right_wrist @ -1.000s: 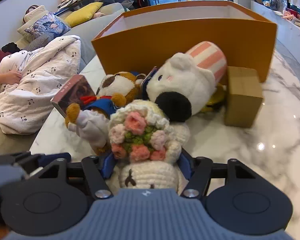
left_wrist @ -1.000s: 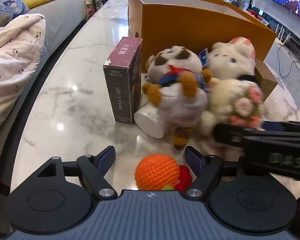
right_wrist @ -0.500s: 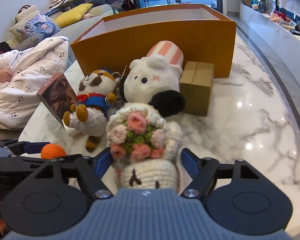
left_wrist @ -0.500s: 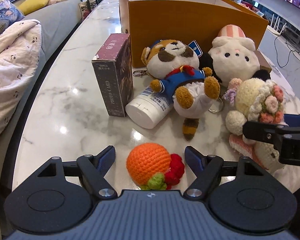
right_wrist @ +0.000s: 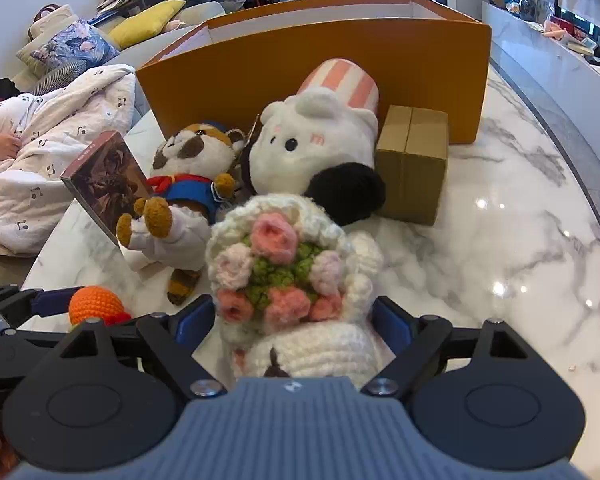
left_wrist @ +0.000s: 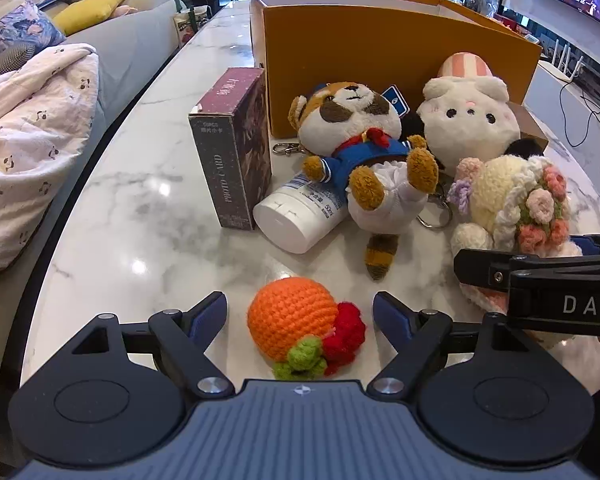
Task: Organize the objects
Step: 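Grasp the crocheted orange fruit with the left gripper while the right gripper grasps the white flower bunny, then lift the orange fruit with the left gripper and the bunny with the right gripper toward the orange box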
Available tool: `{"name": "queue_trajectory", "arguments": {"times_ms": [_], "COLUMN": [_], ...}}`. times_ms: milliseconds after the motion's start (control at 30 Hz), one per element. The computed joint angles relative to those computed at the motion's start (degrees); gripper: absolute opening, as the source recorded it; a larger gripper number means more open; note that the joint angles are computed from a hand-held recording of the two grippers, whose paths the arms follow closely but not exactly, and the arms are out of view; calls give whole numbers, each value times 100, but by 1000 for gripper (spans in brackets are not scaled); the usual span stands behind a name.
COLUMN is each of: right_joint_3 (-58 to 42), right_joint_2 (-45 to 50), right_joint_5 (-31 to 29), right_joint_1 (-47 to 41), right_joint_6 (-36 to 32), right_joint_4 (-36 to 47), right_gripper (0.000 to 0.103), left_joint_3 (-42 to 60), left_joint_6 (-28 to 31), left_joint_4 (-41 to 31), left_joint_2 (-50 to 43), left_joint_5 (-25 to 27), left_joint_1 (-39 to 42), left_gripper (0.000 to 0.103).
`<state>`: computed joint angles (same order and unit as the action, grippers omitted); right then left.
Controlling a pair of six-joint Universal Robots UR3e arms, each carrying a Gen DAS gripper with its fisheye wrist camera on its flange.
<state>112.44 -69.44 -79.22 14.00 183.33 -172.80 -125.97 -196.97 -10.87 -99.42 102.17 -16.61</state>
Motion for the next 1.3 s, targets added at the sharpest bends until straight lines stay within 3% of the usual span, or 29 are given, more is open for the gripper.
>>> {"name": "queue_trajectory", "arguments": {"times_ms": [100, 133, 167, 200, 500, 1300], "right_joint_3": [64, 87, 105, 118, 217, 1101], "right_joint_2": [-19, -28, -41, -59, -188, -1078], "right_joint_5": [-55, -43, -32, -12, 141, -336], "right_joint_1": [33, 32, 31, 27, -50, 12], "right_joint_6": [-54, -55, -59, -64, -28, -118], "right_joint_4": [-76, -96, -104, -96, -52, -475], "right_gripper": [78, 77, 74, 71, 63, 62], "left_joint_3": [40, 34, -4, 1, 39, 257], "left_joint_6": [18, 29, 73, 114, 232, 361], "left_joint_4": [-157, -147, -70, -75, -187, -80], "left_joint_2": [77, 94, 111, 123, 136, 136], "left_joint_5": [-58, -45, -44, -49, -93, 24], "left_joint_1": [-9, -33, -41, -44, -77, -336], "left_gripper": [91, 81, 63, 62, 61, 60]}}
